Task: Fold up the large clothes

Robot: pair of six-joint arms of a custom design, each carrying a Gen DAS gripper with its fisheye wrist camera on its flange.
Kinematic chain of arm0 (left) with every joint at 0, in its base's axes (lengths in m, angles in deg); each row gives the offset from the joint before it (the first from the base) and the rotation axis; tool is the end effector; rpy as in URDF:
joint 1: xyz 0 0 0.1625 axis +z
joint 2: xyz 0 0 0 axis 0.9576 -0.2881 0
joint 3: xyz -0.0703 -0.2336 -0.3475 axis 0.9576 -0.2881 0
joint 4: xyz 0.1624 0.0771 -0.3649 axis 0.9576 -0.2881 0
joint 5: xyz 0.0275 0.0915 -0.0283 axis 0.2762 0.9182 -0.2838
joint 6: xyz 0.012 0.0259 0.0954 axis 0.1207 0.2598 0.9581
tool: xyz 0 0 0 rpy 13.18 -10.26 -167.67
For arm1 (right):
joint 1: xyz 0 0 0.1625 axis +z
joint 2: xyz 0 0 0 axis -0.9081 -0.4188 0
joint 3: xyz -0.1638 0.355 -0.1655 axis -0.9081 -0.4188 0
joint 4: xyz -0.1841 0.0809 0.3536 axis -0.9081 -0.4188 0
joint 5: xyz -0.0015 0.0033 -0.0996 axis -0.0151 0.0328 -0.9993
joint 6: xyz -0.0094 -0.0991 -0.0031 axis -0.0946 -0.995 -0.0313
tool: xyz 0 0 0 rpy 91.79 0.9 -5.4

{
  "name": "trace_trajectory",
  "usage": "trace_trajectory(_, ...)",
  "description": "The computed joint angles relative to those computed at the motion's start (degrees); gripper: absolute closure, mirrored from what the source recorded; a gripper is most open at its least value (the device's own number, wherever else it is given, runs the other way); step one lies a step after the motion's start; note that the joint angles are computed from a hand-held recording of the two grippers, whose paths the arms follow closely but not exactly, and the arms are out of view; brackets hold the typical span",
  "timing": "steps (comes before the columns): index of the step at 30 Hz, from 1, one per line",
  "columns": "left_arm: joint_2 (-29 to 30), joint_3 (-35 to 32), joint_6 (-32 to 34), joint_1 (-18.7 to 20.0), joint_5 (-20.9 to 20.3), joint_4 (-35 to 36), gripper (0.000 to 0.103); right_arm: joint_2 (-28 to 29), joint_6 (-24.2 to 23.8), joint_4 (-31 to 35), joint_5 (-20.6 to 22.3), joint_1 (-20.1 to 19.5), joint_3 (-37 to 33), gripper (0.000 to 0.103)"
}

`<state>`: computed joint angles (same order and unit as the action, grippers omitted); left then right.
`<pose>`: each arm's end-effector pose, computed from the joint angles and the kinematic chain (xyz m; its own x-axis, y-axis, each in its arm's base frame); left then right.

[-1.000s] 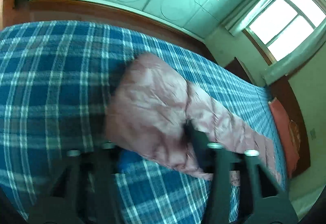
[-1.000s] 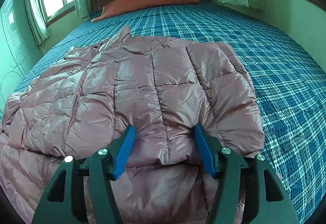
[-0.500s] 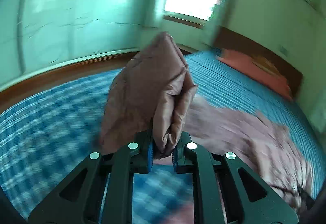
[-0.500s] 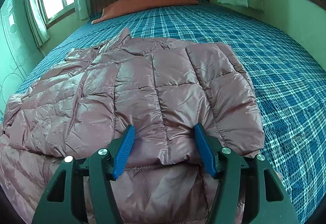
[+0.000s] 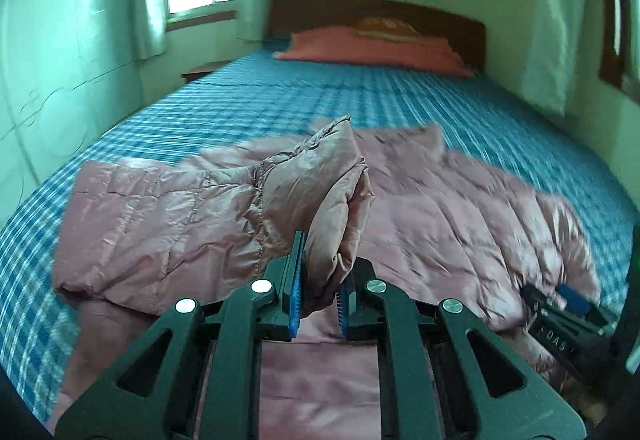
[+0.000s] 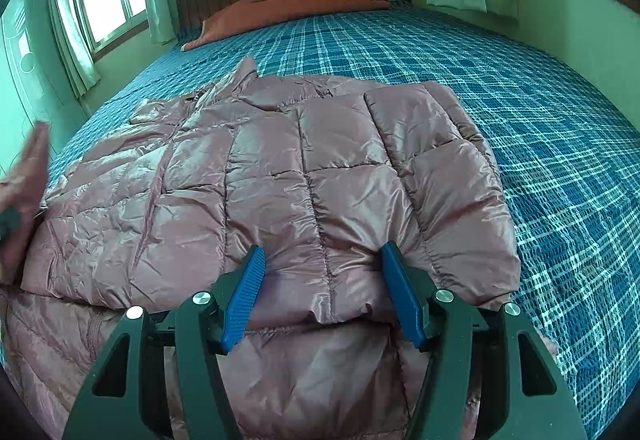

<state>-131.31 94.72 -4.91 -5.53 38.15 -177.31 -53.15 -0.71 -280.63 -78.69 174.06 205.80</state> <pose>0.0533 -0.3920 0.2387 -0.7003 0.0985 -0.7070 0.6051 0.6074 -0.5148 0.2215 -0.4679 0.0065 -0.7800 0.2354 0.5799 -0.2547 0.7270 -0.6377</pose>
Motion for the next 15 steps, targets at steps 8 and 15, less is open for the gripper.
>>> trace_trajectory(8, 3.49, 1.54, -0.6, -1.75, 1.71, -0.29, 0.051, 0.1, 0.07, 0.25, 0.01, 0.06, -0.19, 0.041)
trace_trajectory(15, -8.53, 6.14, -1.28, -4.99, 1.4, 6.07, 0.039, -0.67, 2.72, 3.5, -1.76, 2.05, -0.96, 0.041)
